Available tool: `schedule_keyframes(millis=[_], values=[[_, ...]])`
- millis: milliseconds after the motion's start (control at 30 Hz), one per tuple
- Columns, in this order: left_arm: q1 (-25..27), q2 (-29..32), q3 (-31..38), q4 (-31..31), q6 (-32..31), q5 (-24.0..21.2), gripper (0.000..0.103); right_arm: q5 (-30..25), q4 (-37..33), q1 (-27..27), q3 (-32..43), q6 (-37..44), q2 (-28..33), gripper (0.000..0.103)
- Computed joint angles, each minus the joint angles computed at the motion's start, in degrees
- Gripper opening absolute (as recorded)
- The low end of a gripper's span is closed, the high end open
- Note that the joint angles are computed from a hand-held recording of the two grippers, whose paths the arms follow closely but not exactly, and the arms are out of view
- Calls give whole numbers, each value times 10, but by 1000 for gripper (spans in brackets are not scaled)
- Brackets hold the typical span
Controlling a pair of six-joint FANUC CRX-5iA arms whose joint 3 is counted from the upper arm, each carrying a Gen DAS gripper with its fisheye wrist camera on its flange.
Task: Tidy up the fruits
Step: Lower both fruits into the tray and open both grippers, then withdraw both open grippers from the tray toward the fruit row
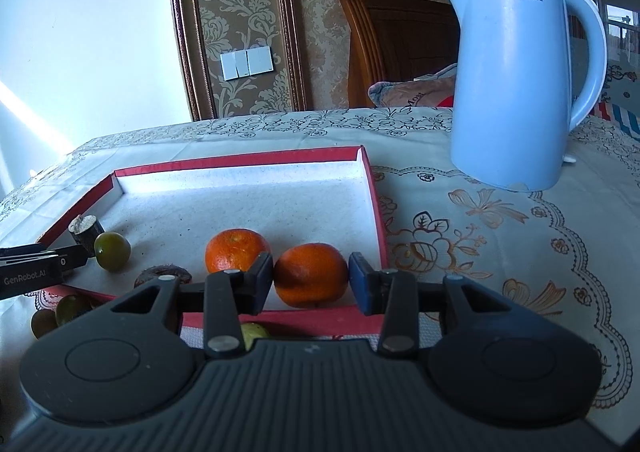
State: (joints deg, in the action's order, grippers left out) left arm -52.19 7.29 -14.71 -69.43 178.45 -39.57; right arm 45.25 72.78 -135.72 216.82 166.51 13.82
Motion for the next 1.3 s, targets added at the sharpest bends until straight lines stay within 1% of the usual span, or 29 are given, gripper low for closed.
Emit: schedule_keyframes(millis=[133, 233, 333, 400, 633, 700, 800, 867, 900, 1000, 1167, 1300], values=[[-2, -5, -5, -5, 13, 0, 61, 4, 3, 3, 1, -6, 0, 39], [-6, -8, -8, -12, 24, -3, 61, -3, 8, 3, 4, -14, 3, 41], [-14, -13, -14, -27, 48, -12, 61, -3, 25, 13, 10, -36, 8, 41], [-15, -18, -19, -31, 60, -8, 61, -4, 38, 19, 15, -54, 13, 40], [-25, -28, -29, -41, 76, -16, 61, 34, 55, 44, 13, -78, 6, 40], [-35, -32, -35, -50, 89, -27, 61, 39, 56, 48, 15, -83, 9, 40], [-41, -46, -49, -54, 108, -30, 61, 53, 63, 60, 19, -96, 15, 40], [-50, -54, -58, -62, 131, -46, 70, 57, 64, 64, 22, -103, 20, 40], [-52, -58, -62, -66, 141, -50, 77, 58, 64, 66, 23, -105, 22, 40], [-57, -73, -77, -69, 162, -55, 77, 69, 65, 77, 26, -113, 26, 40], [-53, -87, -89, -51, 141, -41, 77, 96, 67, 105, 33, -129, 35, 40], [-66, -87, -92, -55, 138, -53, 77, 117, 66, 130, 46, -157, 46, 41]])
